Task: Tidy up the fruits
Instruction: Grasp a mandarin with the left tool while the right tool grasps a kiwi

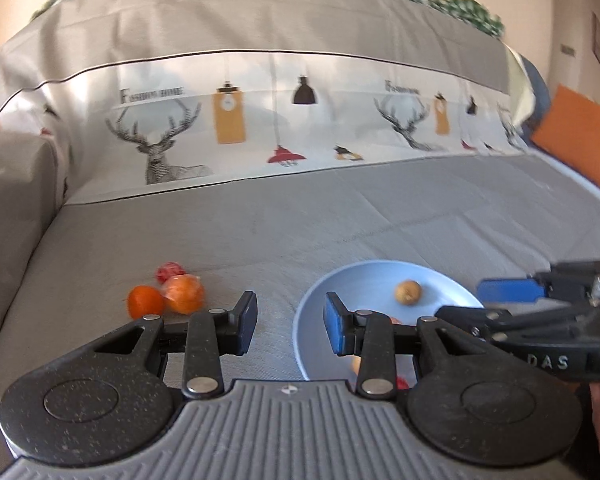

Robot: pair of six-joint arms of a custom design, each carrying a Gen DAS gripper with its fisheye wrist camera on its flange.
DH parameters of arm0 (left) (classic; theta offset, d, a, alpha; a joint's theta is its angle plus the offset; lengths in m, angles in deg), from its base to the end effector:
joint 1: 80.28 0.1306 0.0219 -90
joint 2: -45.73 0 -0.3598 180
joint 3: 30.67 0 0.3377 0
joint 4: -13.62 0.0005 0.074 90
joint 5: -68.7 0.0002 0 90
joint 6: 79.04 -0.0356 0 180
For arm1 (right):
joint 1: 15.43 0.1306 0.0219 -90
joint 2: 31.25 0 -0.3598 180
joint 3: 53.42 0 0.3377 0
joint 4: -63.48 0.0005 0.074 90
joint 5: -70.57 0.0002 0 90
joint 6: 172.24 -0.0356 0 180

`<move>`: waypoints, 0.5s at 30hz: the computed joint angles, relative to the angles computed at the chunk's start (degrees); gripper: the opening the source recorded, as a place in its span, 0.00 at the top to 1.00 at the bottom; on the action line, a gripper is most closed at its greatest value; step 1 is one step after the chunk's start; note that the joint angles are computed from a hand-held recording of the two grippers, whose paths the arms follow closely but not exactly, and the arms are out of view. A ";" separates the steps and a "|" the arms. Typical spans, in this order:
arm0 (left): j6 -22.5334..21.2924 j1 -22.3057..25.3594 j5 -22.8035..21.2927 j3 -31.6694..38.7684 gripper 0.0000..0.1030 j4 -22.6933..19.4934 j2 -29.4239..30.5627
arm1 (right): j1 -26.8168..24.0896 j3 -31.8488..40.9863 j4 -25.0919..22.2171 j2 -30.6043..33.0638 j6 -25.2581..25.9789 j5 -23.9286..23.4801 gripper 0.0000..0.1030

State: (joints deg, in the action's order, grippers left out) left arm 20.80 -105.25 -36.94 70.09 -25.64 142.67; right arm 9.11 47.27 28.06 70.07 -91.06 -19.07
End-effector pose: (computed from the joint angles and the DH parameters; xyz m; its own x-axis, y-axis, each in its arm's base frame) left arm 0.4484 -0.1988 0.4473 -0.5534 0.0761 -0.8295 0.1145 0.9933 0.0148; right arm 0.4721 0.2148 0.4150 -0.5920 -0.1017 -0.7995 -0.3238 0.9385 0.1203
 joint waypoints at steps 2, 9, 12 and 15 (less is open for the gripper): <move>0.75 0.41 0.00 0.38 0.61 -0.13 0.06 | 0.05 0.42 0.06 0.23 -0.68 -0.37 0.45; -0.39 1.04 -0.66 0.43 0.62 0.98 -0.01 | 0.84 2.60 0.25 1.48 -2.72 -1.86 0.46; -1.60 1.13 -2.11 0.26 0.89 2.08 0.00 | 1.52 4.05 0.20 2.47 -2.60 -2.34 0.53; -1.94 1.57 -3.28 0.43 0.95 2.51 -0.05 | 2.34 5.89 -0.34 3.81 -2.17 -2.85 0.69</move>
